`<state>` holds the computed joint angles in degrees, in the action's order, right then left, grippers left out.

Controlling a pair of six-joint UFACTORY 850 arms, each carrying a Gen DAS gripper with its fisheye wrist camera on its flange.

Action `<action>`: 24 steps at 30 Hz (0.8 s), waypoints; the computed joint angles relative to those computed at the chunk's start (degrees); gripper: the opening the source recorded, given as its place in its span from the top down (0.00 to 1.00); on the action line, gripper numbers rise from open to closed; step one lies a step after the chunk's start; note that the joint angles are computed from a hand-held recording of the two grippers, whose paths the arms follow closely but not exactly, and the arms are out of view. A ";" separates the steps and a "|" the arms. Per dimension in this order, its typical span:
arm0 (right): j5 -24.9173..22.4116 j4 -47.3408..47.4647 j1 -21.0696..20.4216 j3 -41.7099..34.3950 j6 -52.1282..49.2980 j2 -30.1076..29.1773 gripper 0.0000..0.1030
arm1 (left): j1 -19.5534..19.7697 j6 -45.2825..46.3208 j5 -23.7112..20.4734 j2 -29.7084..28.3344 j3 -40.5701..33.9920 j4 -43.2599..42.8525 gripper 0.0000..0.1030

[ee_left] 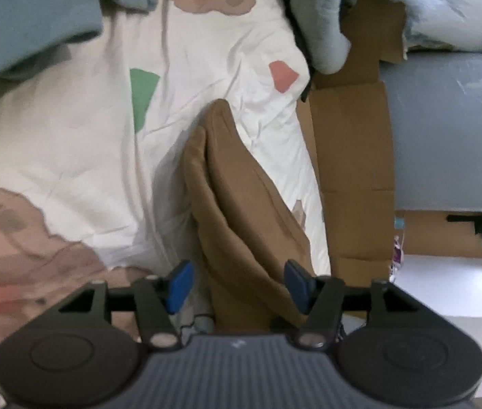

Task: Fold clothes
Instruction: 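Grasp the bundle edge with the right gripper while the left gripper opens, then grasp the bundle corner with the left gripper while the right gripper holds its edge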

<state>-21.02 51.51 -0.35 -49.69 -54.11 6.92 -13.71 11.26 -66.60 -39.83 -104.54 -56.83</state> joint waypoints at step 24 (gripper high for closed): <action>-4.27 0.61 -2.95 -1.06 6.15 -0.32 0.97 | -5.51 -20.03 -13.46 -33.02 -50.44 15.50 0.38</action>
<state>-25.29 52.13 -3.30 -50.75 -47.97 6.59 -19.21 -8.77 -80.06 -72.85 -154.97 -41.32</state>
